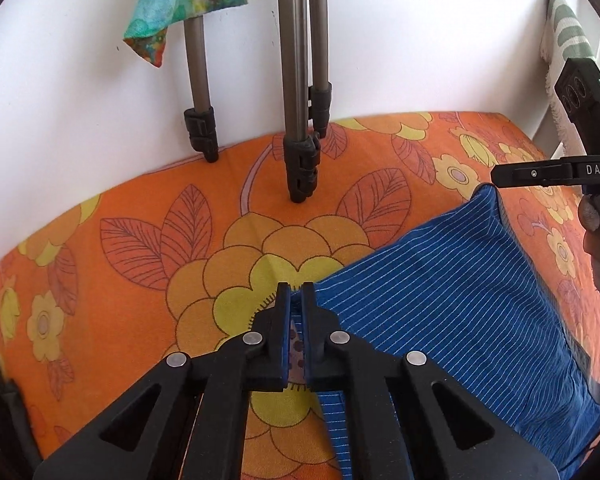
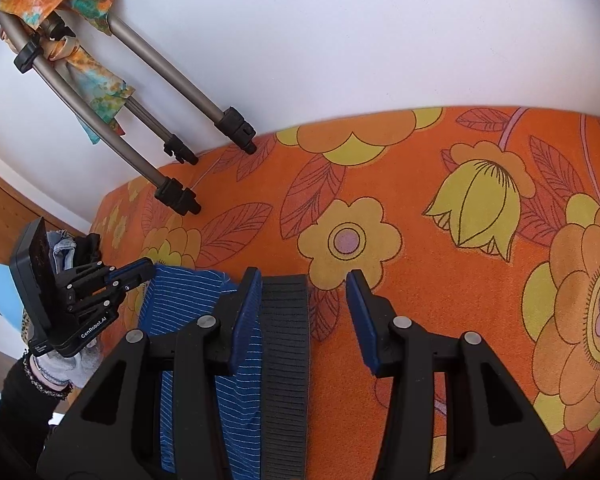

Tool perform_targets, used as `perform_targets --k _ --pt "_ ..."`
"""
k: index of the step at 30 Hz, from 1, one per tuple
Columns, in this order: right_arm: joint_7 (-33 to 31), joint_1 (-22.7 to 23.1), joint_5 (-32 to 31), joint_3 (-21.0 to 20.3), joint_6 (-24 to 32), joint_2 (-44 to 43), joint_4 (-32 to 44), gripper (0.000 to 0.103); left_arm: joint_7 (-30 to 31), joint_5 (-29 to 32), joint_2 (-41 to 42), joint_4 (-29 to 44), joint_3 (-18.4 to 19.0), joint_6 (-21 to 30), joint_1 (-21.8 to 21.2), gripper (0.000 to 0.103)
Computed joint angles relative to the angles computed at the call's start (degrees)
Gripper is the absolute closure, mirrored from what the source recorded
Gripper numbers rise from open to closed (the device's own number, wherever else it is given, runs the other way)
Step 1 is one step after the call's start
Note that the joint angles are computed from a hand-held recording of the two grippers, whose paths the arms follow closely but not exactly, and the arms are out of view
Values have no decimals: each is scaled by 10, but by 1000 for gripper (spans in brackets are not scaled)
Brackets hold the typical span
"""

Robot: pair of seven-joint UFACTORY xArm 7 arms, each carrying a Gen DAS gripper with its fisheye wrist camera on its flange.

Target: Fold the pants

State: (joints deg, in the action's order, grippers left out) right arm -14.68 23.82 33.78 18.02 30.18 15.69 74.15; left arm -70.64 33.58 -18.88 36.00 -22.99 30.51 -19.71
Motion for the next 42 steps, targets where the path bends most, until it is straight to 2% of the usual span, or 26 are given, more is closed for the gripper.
perform_targets --k 4,7,9,10,11,16,18,20,21,22,25,26,27,28,33,36,42 --pt "-4 -3 6 1 -2 1 -2 57 1 -19 -36 -24 10 -7 -3 100" --pt "-12 -4 13 3 -4 0 -4 57 56 -84 -50 -54 50 -64 -23 99" --pt "-13 -3 16 4 -7 -1 -5 57 76 -115 -44 -49 47 -55 -20 70" --pt "-15 -4 18 5 -6 -1 -5 57 76 -118 -42 -49 41 -65 -13 46" --pt "-17 -4 19 5 -6 -1 -5 57 76 -116 -42 -50 35 -78 -5 44" --pt "-23 -2 15 3 3 3 -1 57 90 -106 4 -14 10 -66 12 44" --pt "-26 -6 25 4 2 4 0 57 83 -88 31 8 3 -48 16 50" --pt "-33 -12 40 7 4 5 0 57 48 -43 44 24 -11 -24 21 87" --pt "-38 -14 45 8 5 5 1 57 47 -39 46 24 -5 -27 13 94" --pt "-41 -14 47 7 6 5 1 57 41 -33 45 24 -1 -29 8 97" --pt "-55 -19 62 9 10 5 1 57 2 12 32 28 -11 -5 4 99" --pt "-61 -22 70 10 12 5 1 53 -8 20 21 24 -11 -1 1 99" --pt "-66 -23 77 10 13 5 1 49 -14 21 7 17 -9 0 -2 99" --pt "-74 -25 87 12 9 4 -1 41 -16 18 -6 9 -5 -4 -4 99" --pt "-123 -28 135 19 10 7 4 39 5 -13 -48 -16 2 18 -6 99" --pt "-120 -13 112 14 13 20 19 39 20 -29 -49 -22 0 15 -3 99" --pt "-117 7 72 19 7 48 40 39 6 -14 -32 -11 -15 7 11 99"
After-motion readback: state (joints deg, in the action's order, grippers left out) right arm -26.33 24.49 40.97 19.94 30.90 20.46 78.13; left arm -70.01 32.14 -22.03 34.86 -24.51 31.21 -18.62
